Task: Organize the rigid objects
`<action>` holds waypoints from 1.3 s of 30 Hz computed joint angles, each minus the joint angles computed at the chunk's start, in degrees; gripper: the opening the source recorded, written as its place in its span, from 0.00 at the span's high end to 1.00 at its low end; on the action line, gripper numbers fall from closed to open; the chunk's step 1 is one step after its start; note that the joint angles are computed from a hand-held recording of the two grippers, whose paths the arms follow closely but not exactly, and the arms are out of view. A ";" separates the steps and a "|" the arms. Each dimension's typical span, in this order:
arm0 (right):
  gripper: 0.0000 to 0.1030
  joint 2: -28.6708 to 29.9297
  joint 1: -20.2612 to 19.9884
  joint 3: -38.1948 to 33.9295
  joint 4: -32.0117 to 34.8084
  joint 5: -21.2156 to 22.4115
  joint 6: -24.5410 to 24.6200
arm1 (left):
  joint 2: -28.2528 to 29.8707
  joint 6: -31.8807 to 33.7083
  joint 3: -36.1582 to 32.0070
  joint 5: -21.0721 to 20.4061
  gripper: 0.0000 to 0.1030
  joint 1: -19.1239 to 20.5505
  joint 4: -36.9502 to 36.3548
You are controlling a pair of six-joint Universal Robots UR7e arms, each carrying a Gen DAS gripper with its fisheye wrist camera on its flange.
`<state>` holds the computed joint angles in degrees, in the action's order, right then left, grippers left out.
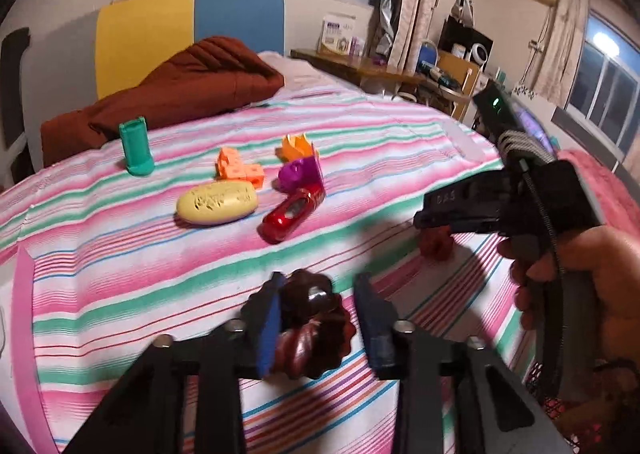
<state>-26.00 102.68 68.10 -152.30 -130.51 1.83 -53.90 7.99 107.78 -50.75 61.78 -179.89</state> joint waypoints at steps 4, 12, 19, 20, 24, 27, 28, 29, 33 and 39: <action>0.68 1.64 0.11 -2.32 0.71 -0.33 -0.03 | -1.02 -1.11 1.02 -0.76 0.77 0.49 -1.17; 0.67 2.05 0.09 -2.92 0.78 0.07 -0.16 | -4.94 -4.80 5.25 -2.32 0.77 0.73 -2.59; 0.68 2.02 0.23 -2.78 1.06 3.17 -2.46 | -9.35 -6.31 9.75 -2.70 0.77 0.22 -4.98; 0.68 2.06 0.31 -2.78 1.11 3.64 -3.01 | -10.09 -6.11 10.52 -2.57 0.77 0.01 -5.65; 0.68 1.96 0.31 -2.71 1.80 6.10 -4.13 | -13.02 -6.33 13.17 -1.77 0.77 -0.53 -7.55; 0.68 2.18 0.46 -2.94 2.18 6.23 -4.60 | -15.09 -6.91 14.88 -0.26 0.77 -0.63 -8.29; 0.68 2.27 0.50 -3.03 2.26 6.25 -4.67 | -15.69 -7.10 15.35 0.35 0.77 -0.61 -8.32; 0.68 2.30 0.49 -3.08 2.34 6.35 -4.82 | -16.46 -7.49 15.93 0.99 0.77 -0.56 -8.28; 0.68 2.42 0.63 -3.06 2.23 6.26 -6.31 | -19.85 -9.94 18.14 2.52 0.77 -0.23 -8.27; 0.68 3.35 1.13 -3.67 2.45 4.20 -8.38 | -24.25 -9.88 20.54 5.23 0.79 0.36 -10.44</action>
<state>-22.65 103.81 64.44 -149.85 -126.31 -6.55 -78.15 -1.89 128.32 -45.52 62.15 -190.33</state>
